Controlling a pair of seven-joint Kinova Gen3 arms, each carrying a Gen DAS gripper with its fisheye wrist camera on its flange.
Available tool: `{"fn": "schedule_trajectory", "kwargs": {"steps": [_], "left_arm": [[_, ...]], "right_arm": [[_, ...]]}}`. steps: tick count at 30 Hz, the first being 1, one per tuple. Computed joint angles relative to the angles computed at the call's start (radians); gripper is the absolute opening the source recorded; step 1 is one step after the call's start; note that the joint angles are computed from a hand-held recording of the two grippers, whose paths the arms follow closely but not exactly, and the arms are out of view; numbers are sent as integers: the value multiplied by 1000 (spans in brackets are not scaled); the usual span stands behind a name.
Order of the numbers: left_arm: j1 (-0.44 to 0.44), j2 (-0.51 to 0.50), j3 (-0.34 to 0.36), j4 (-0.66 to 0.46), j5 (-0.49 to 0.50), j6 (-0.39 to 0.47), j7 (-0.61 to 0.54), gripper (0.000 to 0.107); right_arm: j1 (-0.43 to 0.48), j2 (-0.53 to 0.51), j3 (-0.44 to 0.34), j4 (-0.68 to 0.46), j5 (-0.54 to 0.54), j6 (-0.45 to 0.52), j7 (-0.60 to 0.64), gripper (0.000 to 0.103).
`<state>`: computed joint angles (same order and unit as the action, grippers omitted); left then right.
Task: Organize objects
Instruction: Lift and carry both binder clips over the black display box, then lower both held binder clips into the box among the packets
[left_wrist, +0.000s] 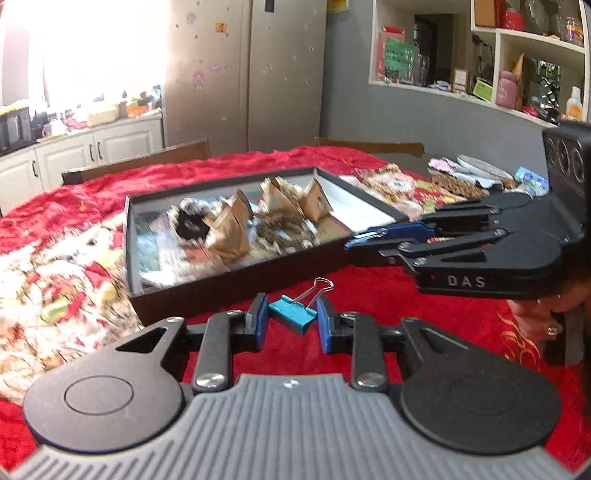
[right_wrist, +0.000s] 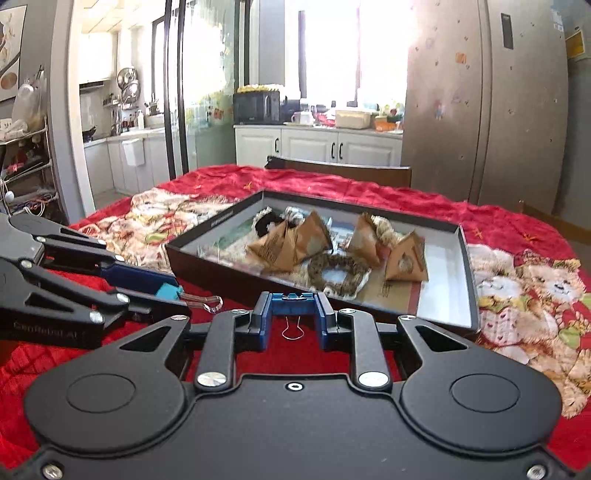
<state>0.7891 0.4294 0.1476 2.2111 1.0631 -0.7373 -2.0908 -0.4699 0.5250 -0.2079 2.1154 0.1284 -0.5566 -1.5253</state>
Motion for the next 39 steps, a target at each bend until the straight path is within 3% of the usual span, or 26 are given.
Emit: {"fn": "schedule_trajectory", "kwargs": {"steps": [20, 29, 39], "left_arm": [[-112, -12, -8, -111, 150, -23, -157, 31], [-159, 33, -9, -172, 167, -28, -177, 31], [-192, 88, -17, -212, 162, 13, -163, 31]], "right_arm": [[-53, 13, 48, -129, -101, 67, 39, 23], [-103, 70, 96, -232, -182, 131, 81, 23], [-111, 135, 103, -336, -204, 193, 78, 23]]}}
